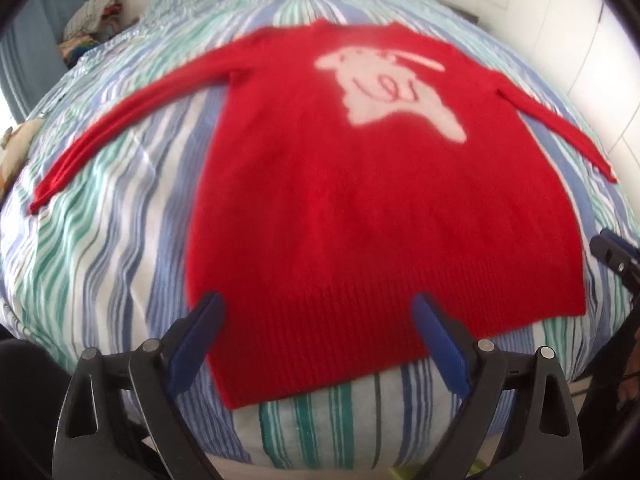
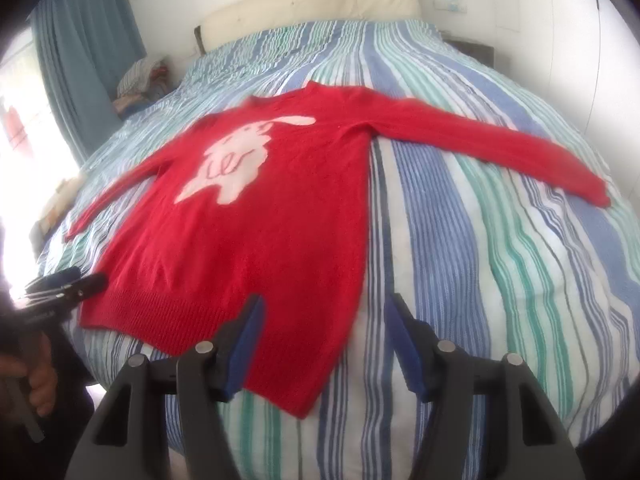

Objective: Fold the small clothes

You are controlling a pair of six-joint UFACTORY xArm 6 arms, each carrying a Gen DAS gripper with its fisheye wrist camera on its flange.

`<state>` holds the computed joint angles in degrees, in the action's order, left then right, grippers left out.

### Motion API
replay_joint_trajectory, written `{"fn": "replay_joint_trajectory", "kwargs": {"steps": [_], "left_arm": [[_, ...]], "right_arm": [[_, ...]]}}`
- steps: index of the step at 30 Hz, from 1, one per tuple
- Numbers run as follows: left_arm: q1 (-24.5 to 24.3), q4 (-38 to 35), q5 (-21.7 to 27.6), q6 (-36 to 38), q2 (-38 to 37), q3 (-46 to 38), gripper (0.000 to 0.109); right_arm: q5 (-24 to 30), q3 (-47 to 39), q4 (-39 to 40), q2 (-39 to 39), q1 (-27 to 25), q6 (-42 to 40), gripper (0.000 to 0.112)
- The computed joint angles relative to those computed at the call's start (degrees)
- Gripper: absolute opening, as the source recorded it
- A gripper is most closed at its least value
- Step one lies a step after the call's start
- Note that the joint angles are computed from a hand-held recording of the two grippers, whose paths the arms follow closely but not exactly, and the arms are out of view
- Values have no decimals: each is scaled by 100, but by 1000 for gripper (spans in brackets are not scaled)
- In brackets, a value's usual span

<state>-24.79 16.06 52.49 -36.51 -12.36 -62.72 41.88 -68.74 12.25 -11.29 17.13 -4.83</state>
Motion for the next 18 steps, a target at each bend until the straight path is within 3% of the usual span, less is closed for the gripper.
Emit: {"fn": "replay_joint_trajectory", "kwargs": {"steps": [2,4,7,10,14,16,18], "left_arm": [[-69,-13,137,108,31,-88,92],[74,-242,-166,290,-188,-75,91],[729,-458,-844,605,-243,-361,97],[1555,-5,-1004,678,577,-1413,98],[2440,-29,-647,780,2089,-2904,97],[2667,-52,-335,763,2557,-3161,97],[2795,-162,277,913,2803,-3115,97]], "right_arm": [[-5,2,21,17,31,-100,61],[-41,3,21,20,50,-160,61],[-154,89,-23,-39,83,-169,62],[-160,166,-41,-37,123,-202,64],[-5,105,30,86,152,-189,64],[-3,109,-2,78,173,-173,64],[-6,143,-104,36,194,-142,64]]}}
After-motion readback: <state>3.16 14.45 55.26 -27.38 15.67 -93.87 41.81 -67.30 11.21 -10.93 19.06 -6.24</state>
